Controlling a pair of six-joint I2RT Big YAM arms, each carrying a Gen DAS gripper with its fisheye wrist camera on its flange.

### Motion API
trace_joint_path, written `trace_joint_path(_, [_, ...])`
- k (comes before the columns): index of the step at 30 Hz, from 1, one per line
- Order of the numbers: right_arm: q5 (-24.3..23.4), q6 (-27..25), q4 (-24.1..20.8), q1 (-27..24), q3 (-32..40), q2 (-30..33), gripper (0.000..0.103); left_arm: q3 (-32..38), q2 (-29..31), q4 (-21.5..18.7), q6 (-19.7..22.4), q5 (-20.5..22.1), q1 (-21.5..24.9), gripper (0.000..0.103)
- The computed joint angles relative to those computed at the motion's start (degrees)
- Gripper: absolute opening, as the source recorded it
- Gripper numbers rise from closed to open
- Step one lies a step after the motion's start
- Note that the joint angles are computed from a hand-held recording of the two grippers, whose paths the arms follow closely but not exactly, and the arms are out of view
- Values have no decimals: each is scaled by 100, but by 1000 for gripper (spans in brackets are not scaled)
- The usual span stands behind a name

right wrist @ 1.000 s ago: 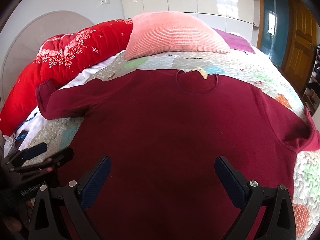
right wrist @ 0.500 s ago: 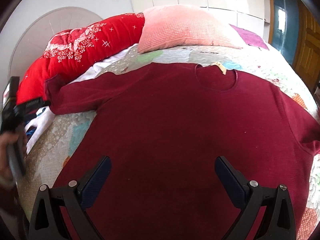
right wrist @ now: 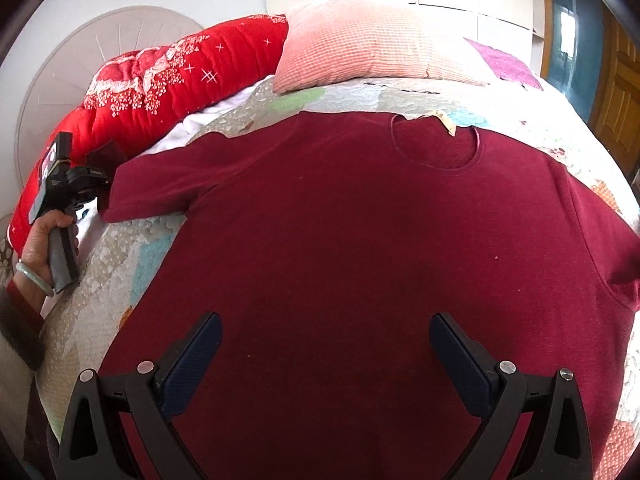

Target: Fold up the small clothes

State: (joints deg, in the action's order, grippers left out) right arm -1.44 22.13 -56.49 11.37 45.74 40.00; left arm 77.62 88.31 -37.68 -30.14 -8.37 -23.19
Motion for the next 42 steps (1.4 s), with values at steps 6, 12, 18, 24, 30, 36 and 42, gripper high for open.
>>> trace_joint_path(6, [-293, -43, -85, -707, -7, -366, 103, 54, -704, 171, 389, 183, -892, 6])
trace_joint_path(12, [-710, -456, -343, -1851, 35, -783, 103, 757, -466, 332, 565, 525, -2083, 6])
trace_joint_path(18, [-1412, -1180, -695, -3502, 44, -1014, 103, 1806, 687, 139, 436, 992, -3012, 6])
trace_joint_path(24, [-1849, -2005, -984, -4989, -31, -954, 103, 2228, 1592, -106, 267, 1324, -3499, 6])
trace_joint_path(30, [-2299, -2448, -1186, -5829, -64, -728, 103, 2349, 1709, -794, 208, 1422, -3589, 16])
trace_joint_path(36, [-2385, -2300, -966, -5670, -20, -532, 103, 1498, 657, -657, 1229, 396, -3572, 49])
trace_joint_path(42, [-2430, -1716, -583, -5016, 118, -89, 103, 523, -116, -34, 1785, -1198, -3233, 58])
